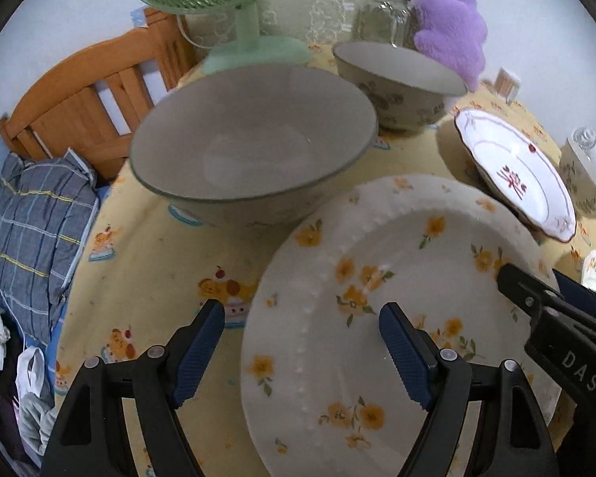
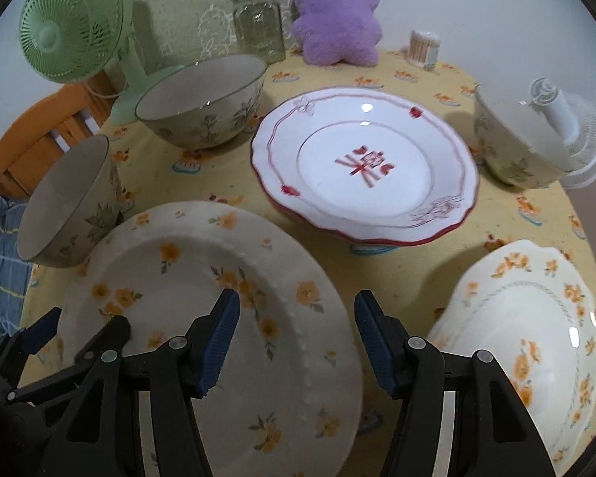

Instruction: Organize plates and bowls

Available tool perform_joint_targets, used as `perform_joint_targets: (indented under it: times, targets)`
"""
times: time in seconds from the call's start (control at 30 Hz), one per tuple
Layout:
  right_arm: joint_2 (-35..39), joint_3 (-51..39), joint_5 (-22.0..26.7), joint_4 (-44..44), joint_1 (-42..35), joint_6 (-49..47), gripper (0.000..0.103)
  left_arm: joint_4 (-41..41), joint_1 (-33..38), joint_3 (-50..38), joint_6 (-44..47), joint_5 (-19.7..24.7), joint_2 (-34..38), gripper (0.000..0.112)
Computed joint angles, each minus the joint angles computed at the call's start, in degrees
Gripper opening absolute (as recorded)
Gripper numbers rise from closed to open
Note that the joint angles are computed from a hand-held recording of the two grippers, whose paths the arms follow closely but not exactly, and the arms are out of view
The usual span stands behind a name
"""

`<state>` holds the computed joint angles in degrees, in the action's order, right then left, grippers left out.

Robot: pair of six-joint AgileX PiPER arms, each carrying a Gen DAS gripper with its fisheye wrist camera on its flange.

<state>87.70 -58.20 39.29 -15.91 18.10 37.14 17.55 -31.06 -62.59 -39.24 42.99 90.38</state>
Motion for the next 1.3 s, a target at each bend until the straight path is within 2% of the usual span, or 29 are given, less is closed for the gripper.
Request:
perform_joint_targets:
  times: [0.17, 0.4, 0.53, 0.97, 1.3]
  targets:
    - [0.46, 0.07, -0.19, 0.09, -0.03, 0.19, 0.063, -3.48, 0.32, -0.16, 3.47, -1.39, 0.11, 0.073]
    - [0.05, -0.54, 1.75, 1.32, 0.25, -0.31, 0.062, -3.52, -0.12, -0.58, 3.81, 0.77, -0.3, 0.072]
    - [-1.98, 0.94, 2.81, 3.51, 0.8, -0.05, 0.062, -5.27, 0.12, 1.82, 5.78, 1.7, -2.93, 0.072]
    - [-10.61, 7.71, 7.42, 2.92, 8.16, 6.15, 0.062, -7.23, -2.51, 9.69, 6.07, 5.38, -12.0, 0.072]
    - [-10.53, 9.07, 8.86, 4.64, 7.85, 5.72, 0.062, -8.09, -1.53, 9.16, 8.22, 4.76, -11.02, 0.074]
